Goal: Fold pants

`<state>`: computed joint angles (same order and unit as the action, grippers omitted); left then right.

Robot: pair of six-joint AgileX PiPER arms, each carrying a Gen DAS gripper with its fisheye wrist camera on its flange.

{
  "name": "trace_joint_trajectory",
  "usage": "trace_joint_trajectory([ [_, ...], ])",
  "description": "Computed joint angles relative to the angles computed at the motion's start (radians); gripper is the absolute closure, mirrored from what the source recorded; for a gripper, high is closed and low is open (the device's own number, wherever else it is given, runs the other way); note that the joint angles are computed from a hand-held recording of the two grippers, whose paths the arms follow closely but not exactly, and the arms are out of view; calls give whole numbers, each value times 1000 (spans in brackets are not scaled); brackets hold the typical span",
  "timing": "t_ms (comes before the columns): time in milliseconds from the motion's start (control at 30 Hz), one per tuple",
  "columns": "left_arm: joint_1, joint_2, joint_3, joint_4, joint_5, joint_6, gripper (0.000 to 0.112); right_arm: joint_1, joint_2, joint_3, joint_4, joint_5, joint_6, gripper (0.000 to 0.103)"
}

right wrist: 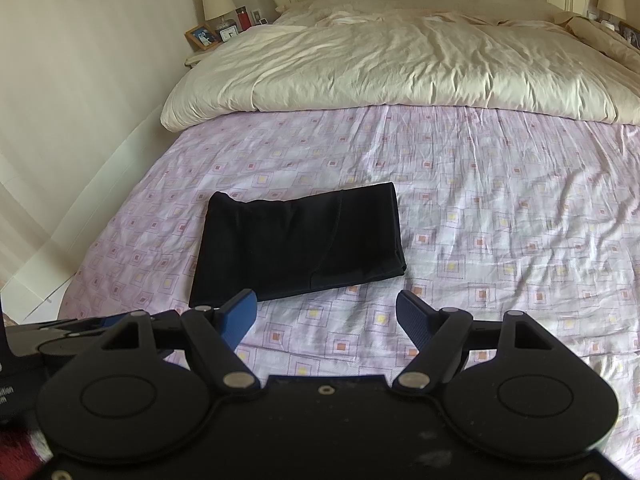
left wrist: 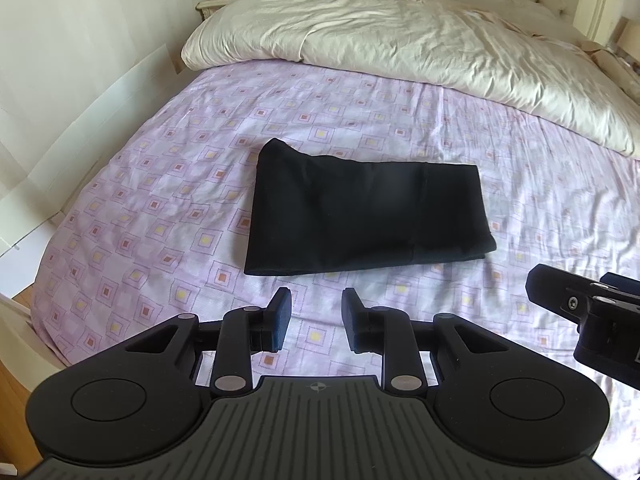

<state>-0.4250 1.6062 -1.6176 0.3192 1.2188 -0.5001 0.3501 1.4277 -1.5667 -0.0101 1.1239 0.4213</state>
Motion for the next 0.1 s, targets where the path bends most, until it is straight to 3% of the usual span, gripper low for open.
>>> trace_joint_trajectory([
  [100,-3,1,0,1,0,-3,85,-2,6,-3,2,0,-3,23],
])
